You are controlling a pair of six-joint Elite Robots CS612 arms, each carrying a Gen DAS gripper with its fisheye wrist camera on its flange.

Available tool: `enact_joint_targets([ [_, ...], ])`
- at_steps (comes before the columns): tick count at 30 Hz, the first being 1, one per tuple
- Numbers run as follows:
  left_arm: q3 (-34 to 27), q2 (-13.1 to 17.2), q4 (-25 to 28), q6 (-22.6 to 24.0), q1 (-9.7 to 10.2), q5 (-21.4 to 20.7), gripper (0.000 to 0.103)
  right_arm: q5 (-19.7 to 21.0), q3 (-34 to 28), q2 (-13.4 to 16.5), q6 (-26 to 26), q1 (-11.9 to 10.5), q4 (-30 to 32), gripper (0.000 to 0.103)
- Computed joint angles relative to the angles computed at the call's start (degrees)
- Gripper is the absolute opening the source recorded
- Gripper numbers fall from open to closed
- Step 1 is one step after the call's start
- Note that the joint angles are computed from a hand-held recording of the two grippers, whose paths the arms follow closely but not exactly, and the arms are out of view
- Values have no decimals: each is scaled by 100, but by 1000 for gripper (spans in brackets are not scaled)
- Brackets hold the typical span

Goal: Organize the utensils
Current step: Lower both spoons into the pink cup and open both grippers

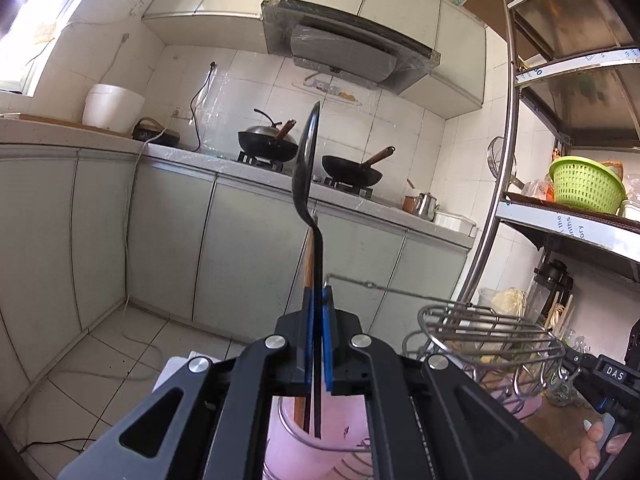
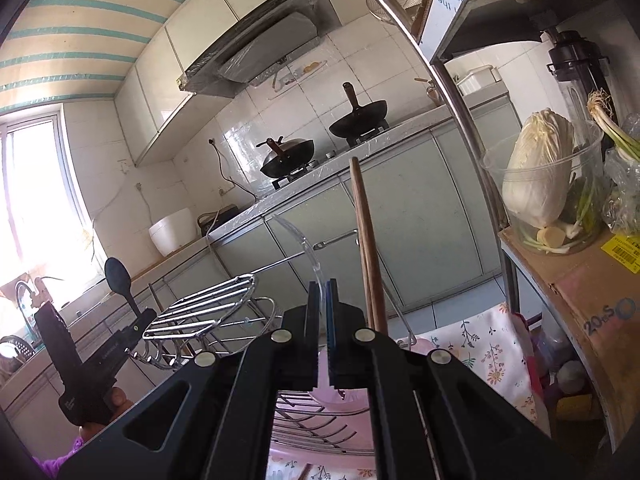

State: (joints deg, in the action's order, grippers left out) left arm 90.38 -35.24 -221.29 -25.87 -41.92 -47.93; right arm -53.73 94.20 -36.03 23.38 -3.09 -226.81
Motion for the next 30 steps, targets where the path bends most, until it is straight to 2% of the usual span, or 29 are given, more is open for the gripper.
enact_joint_targets([
  [5, 238, -114, 655, -570, 65, -452, 3, -91, 147, -70, 79, -12, 213, 3],
  [9, 295, -224, 1279, -1016, 201, -976, 3, -225, 246, -158, 44, -14, 540, 3],
  [17, 196, -436, 2180, -1251, 460, -2006, 3, -337, 250, -336, -54, -14, 1325, 3],
  [19, 192, -481, 2298, -1315, 502, -2185, 6, -356, 227, -367, -112, -4, 1500, 3],
  [24, 219, -566, 2388, -1348, 520, -2192, 33, -451, 203, -443, -341, 46, 1825, 3],
  [30, 260, -621, 2543, -1236, 528, -2411, 34, -436, 264, -502, -548, 63, 2066, 4],
])
